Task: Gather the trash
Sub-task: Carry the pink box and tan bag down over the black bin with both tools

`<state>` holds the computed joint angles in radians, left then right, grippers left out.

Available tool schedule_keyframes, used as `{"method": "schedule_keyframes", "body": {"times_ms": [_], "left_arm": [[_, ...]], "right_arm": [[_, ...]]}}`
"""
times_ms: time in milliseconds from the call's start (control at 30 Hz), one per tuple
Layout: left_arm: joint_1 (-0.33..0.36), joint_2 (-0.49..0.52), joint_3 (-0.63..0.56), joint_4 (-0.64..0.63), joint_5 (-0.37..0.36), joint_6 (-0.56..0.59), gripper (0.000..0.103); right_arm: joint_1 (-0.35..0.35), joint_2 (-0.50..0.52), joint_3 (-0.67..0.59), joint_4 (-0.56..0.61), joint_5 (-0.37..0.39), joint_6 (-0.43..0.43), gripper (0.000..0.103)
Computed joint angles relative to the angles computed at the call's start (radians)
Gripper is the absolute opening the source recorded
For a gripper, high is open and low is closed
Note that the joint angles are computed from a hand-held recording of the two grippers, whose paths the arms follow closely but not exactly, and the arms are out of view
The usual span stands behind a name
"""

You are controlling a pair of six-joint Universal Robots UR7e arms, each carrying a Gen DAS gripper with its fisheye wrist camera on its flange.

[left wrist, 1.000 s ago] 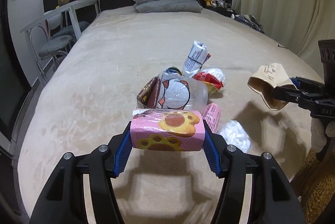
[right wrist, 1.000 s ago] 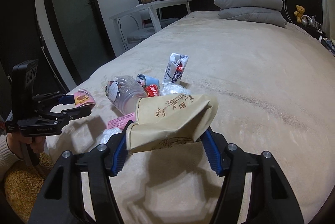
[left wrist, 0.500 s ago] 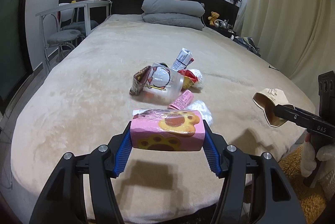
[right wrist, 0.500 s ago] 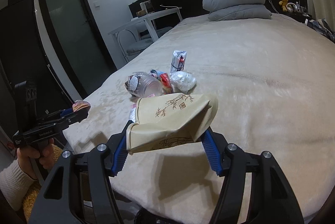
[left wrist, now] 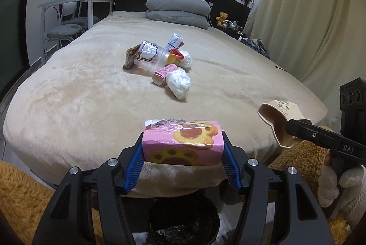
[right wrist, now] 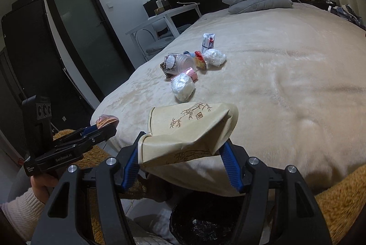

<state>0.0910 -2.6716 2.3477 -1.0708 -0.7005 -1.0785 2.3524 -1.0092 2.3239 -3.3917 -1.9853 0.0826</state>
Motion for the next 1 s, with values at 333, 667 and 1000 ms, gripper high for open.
{"method": "schedule_keyframes", "body": {"times_ms": [333,667,1000], "left_arm": [[-0.135,-0.049,0.000,0.222,-0.209,-0.252,0.060],[0.280,0.078,0.093,-0.153,-0.308,0.110,0.060],[0.485,0.251,0.132,-0.290,-0.372,0.264,0.060]], "right_arm": [[-0.020,-0.027,0.041,0.099,0.048,0.177,0.064],[-0.057,0.053,0.000,0.324,0.049,0.361,0.063],[-0.125,0.094,-0.022,0.438,0.099,0.478,0.063]]}}
